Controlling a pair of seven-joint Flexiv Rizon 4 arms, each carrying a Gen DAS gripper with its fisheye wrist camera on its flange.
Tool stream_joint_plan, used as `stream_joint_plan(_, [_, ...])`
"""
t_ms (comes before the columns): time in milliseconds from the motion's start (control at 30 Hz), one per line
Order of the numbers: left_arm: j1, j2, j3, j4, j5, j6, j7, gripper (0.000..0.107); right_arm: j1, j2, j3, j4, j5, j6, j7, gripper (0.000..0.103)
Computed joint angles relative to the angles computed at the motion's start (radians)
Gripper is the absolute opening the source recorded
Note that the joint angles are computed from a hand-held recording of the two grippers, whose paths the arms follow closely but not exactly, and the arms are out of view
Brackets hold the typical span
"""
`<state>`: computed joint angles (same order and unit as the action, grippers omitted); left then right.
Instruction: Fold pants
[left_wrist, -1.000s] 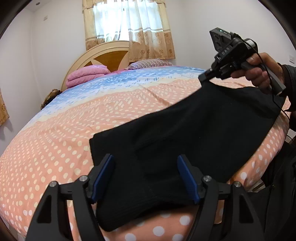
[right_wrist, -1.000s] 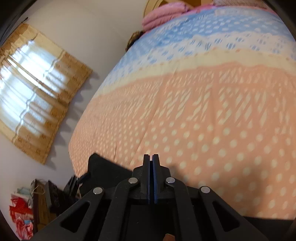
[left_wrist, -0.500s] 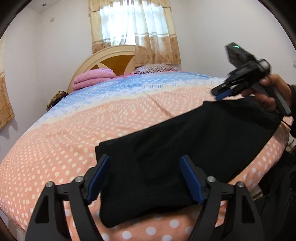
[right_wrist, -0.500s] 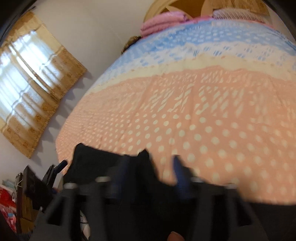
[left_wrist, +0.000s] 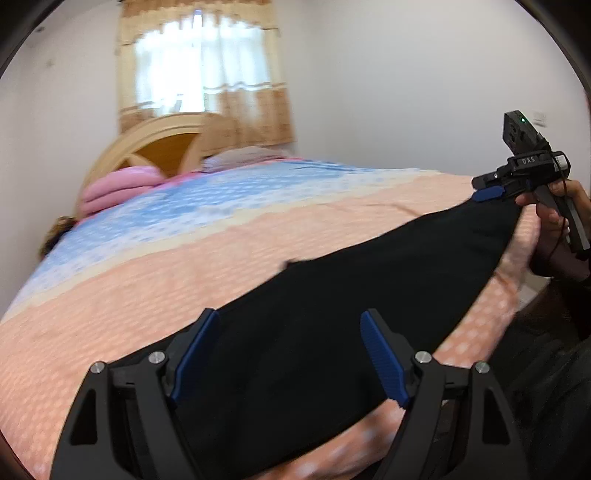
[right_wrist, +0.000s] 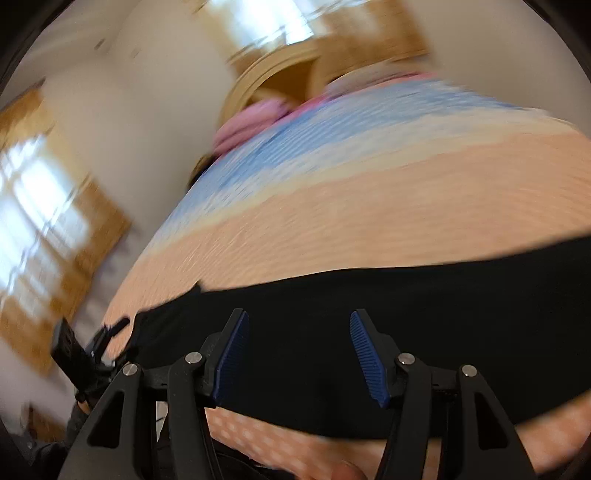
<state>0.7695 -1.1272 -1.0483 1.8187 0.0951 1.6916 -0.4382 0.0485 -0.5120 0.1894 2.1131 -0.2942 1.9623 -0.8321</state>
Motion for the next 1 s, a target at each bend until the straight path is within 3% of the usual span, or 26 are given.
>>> stream_joint_plan(133, [-0.059,0.005,0.009,-0.024,-0.009,-0.044,0.024,0.081,0.024,0.137,-0.091,0.177,0.166,0.06,0.017,0.059])
stream_joint_plan(267, [-0.107,0.014,0.007,-0.035,-0.058,-0.114,0.064,0.081,-0.037,0.214,-0.11,0.296,0.235,0.091,0.059,0.059])
stream_joint_plan(333, [-0.124,0.022,0.009,-0.04,-0.091,-0.15,0.085,0.081,-0.097,0.208,-0.092,0.312,0.216,0.12,0.1,0.059])
stream_joint_plan(433, [-0.152,0.037,0.023,-0.052,-0.146,-0.209,0.106,0.081,-0.249,0.153,-0.037,0.314,0.076,0.204,0.22,0.059])
stream_joint_plan(567, [-0.199,0.058,0.065,-0.076,-0.229,-0.268,0.106,0.081,-0.233,0.104,-0.093,0.27,0.081,0.203,0.258,0.059])
stream_joint_plan(633, [-0.222,0.069,0.096,-0.088,-0.266,-0.285,0.103,0.081,-0.169,0.113,-0.149,0.238,0.165,0.121,0.223,0.059])
stream_joint_plan(667, [-0.234,0.075,0.113,-0.092,-0.285,-0.291,0.1,0.081,-0.162,0.103,-0.167,0.226,0.169,0.115,0.233,0.054])
stream_joint_plan(700, [-0.232,0.072,0.112,-0.089,-0.298,-0.289,0.11,0.081,-0.178,0.094,-0.157,0.209,0.163,0.106,0.238,0.035])
stream_joint_plan(767, [-0.228,0.074,0.104,-0.074,-0.319,-0.273,0.132,0.081,-0.178,0.096,-0.167,0.17,0.151,0.043,0.221,0.005])
stream_joint_plan(900, [-0.235,0.089,0.11,-0.069,-0.37,-0.277,0.16,0.081,-0.239,0.086,-0.114,0.083,0.079,0.076,0.17,0.005])
stream_joint_plan(1000, [-0.248,0.098,0.12,-0.069,-0.395,-0.273,0.176,0.081,-0.201,0.105,-0.155,0.064,0.053,0.233,0.016,0.004])
